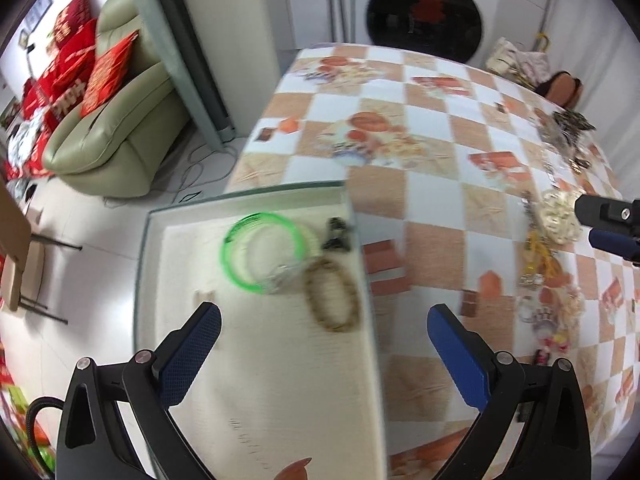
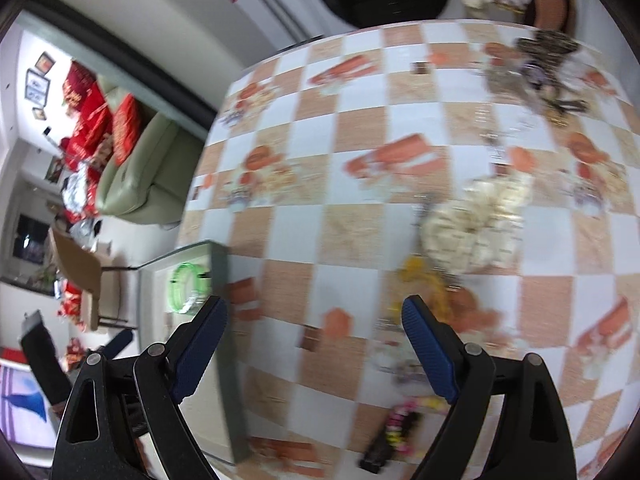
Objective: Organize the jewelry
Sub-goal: 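Move both tools back over the remaining jewelry on the table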
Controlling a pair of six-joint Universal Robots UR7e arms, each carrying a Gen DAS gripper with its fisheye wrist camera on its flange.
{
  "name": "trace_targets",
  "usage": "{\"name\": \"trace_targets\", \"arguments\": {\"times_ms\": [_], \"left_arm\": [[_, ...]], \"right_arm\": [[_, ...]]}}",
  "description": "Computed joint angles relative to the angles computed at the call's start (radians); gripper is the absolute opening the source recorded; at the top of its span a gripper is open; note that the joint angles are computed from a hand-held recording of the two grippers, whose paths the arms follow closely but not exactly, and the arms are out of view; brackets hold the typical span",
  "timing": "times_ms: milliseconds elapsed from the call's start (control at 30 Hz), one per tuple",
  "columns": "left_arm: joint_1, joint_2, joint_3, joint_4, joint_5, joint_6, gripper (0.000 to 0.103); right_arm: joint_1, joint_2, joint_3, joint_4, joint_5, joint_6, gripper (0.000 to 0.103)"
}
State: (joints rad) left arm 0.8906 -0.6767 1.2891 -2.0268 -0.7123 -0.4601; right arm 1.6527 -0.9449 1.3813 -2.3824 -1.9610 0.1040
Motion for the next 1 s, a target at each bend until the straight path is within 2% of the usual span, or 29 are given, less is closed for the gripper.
{"name": "trace_targets", "arguments": {"times_ms": [267, 500, 1000], "left_arm": [[-0.021, 0.071, -0.060, -0.010, -0.040, 0.035, 0.103], [-0.016, 0.129, -0.117, 0.017, -0.073, 0.054, 0.103], [-0.016, 0.269, -0.282, 0.034, -0.200, 0.169, 0.103]], "right_arm": [[-0.040, -0.084, 0.084, -0.042, -0.065, 0.000, 0.091], [-0.080, -0.122, 0.088, 0.037, -0.086, 0.023, 0.091], [-0.126, -0.092, 0.013, 0.086, -0.118, 0.027, 0.091]]}}
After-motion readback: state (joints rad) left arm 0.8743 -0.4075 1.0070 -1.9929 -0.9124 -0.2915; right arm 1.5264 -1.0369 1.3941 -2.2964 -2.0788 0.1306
